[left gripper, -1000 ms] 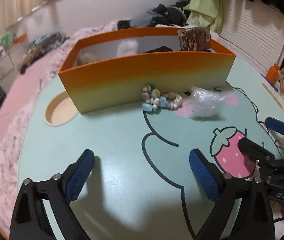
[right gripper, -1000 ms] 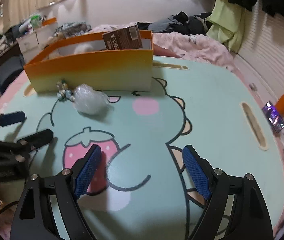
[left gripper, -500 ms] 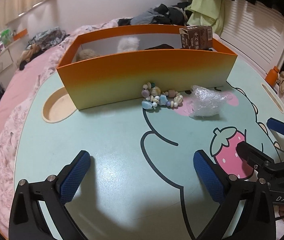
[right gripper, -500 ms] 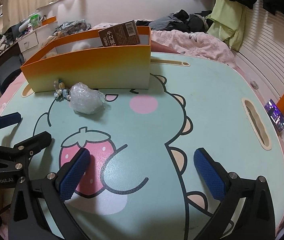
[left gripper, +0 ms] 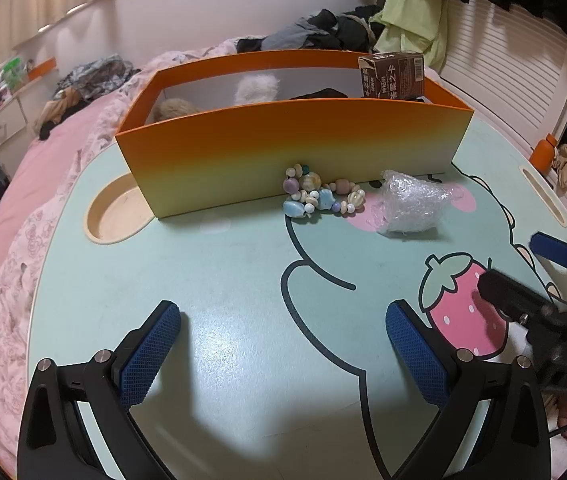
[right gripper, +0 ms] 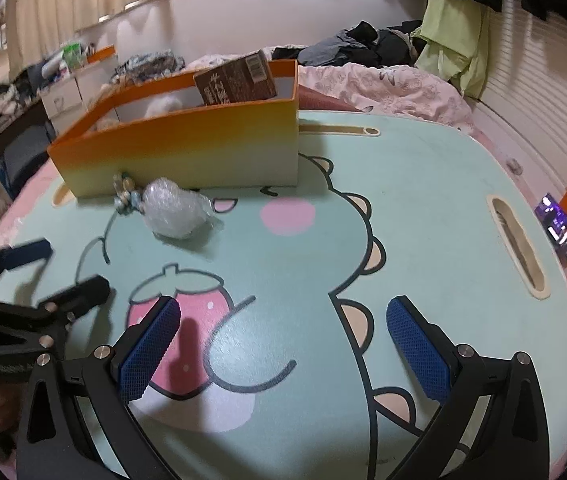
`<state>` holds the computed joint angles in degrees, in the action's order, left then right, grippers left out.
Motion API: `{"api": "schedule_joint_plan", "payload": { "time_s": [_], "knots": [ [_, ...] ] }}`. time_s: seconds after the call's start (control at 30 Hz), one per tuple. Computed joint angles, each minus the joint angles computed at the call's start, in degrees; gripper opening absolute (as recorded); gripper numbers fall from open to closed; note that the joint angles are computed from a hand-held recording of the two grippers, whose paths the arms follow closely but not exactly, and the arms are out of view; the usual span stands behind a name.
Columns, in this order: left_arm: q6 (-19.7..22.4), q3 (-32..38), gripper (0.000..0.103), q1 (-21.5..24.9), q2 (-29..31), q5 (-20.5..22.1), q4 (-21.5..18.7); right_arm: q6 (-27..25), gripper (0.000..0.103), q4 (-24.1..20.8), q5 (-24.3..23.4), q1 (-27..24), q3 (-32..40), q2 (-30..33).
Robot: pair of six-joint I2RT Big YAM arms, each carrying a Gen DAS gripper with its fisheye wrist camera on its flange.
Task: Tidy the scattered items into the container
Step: 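Withdraw both grippers and move toward the bag and bead string, then grasp the clear plastic bag with the right gripper while the left grasps the bead string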
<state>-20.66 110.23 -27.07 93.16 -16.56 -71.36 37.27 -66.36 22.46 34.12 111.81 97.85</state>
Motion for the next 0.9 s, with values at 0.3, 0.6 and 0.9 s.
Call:
{"api": "schedule_joint_plan", "payload": {
  "time_s": [0.3,0.6,0.9],
  "knots": [
    [-0.1,0.6,0.103,0.1,0.0,0.0,-0.5,-6.3,0.098,1.9,-6.8,-1.3,15.3,8.6],
    [-0.2,-0.5,0.103,0.9,-0.8,1.3,0.8,-2.3,0.036,8.5,-11.0,-2.5,7.3,4.7],
    [-0.7,6.2,0.102,1.8,3.1,1.8,1.0,0.9,0.036,20.3,-4.2,-0.9,-8.2,-5.5]
  ]
}}
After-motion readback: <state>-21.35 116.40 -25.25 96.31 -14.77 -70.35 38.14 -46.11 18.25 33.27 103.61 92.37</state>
